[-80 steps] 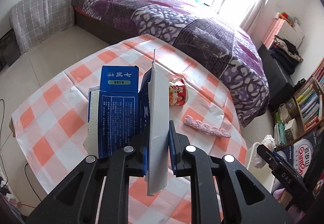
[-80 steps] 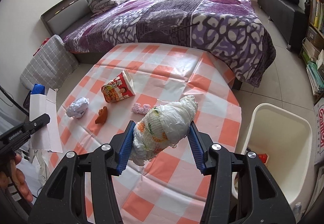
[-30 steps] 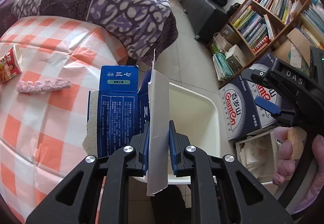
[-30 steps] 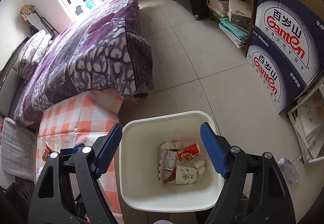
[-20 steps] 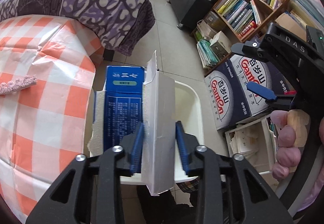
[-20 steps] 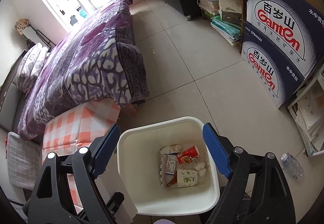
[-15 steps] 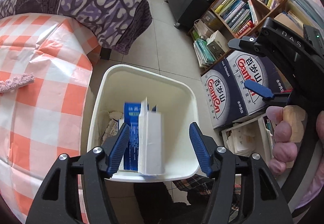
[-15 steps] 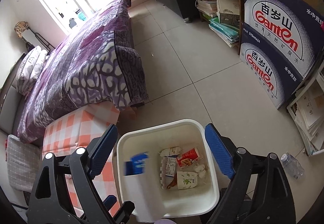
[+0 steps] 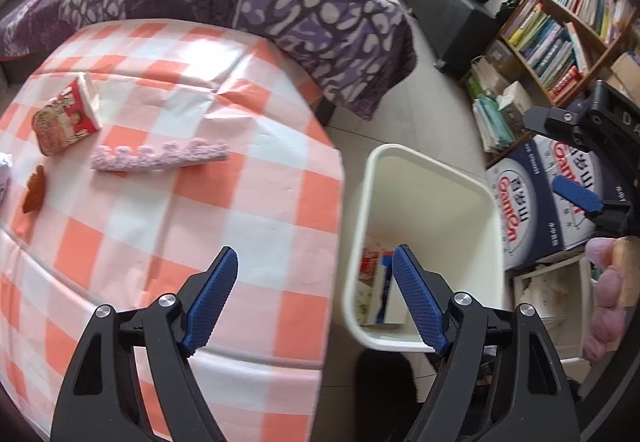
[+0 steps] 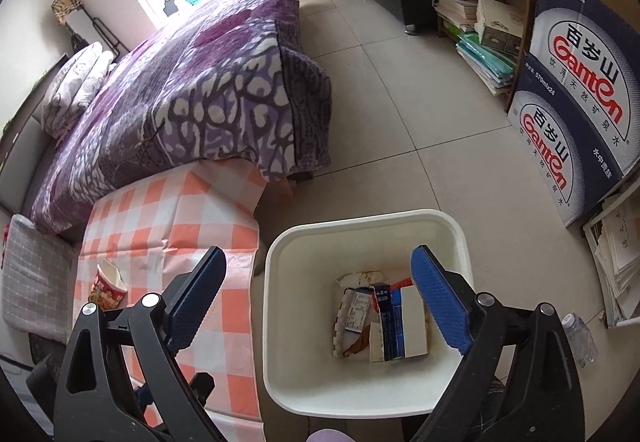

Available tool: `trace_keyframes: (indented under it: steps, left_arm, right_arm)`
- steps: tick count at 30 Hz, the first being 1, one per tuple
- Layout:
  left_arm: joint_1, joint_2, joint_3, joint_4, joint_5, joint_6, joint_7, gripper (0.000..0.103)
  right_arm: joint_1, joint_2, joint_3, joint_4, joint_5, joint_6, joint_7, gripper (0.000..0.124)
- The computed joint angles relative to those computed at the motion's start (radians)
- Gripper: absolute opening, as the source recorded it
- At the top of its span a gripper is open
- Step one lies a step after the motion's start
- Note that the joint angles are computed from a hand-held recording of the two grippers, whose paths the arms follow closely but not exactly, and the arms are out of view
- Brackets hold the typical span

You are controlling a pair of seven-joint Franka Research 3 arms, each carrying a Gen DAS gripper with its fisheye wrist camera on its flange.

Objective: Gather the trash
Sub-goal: 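Grasp the second orange fried piece with the left gripper while the right grasps the pink fuzzy strip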

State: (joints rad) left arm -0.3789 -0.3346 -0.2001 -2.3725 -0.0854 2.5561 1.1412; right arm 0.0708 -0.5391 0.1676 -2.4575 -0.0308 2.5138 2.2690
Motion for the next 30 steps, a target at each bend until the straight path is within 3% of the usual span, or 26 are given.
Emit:
trace_keyframes:
  steps: [6, 8, 14, 20, 23, 26, 30]
  left_arm:
    - [0.134, 0.011, -0.017, 0.025, 0.243, -0.211, -0.075, 0.082]
    - [0.178, 0.013, -0.007, 0.020, 0.313, -0.238, -0.111, 0.082]
    - [0.296, 0.010, 0.037, 0.002, 0.426, -0.228, -0.252, 0.082]
    - [0.342, 0.040, 0.081, -0.007, 0.403, -0.140, -0.276, 0.081]
    - [0.353, 0.076, 0.082, -0.004, 0.399, -0.087, -0.281, 0.081]
    - [0.353, 0.097, 0.087, -0.007, 0.376, -0.053, -0.267, 0.067]
    - [0.351, 0.102, 0.093, -0.019, 0.340, -0.047, -0.233, 0.031]
  right_arm:
    - [0.052, 0.077, 0.037, 0.062, -0.033, -0.032, -0.034, 0.094]
    - [0.066, 0.106, 0.051, 0.086, -0.059, -0.043, -0.037, 0.095]
    - [0.129, 0.206, 0.066, 0.159, -0.129, -0.077, -0.060, 0.095]
    - [0.176, 0.285, 0.099, 0.214, -0.324, -0.094, -0.063, 0.095]
    - [0.215, 0.315, 0.084, 0.230, -0.350, -0.092, -0.093, 0.095]
    - [0.245, 0.338, 0.066, 0.241, -0.345, -0.085, -0.124, 0.095]
    - [0.264, 0.350, 0.061, 0.239, -0.379, -0.070, -0.132, 0.095]
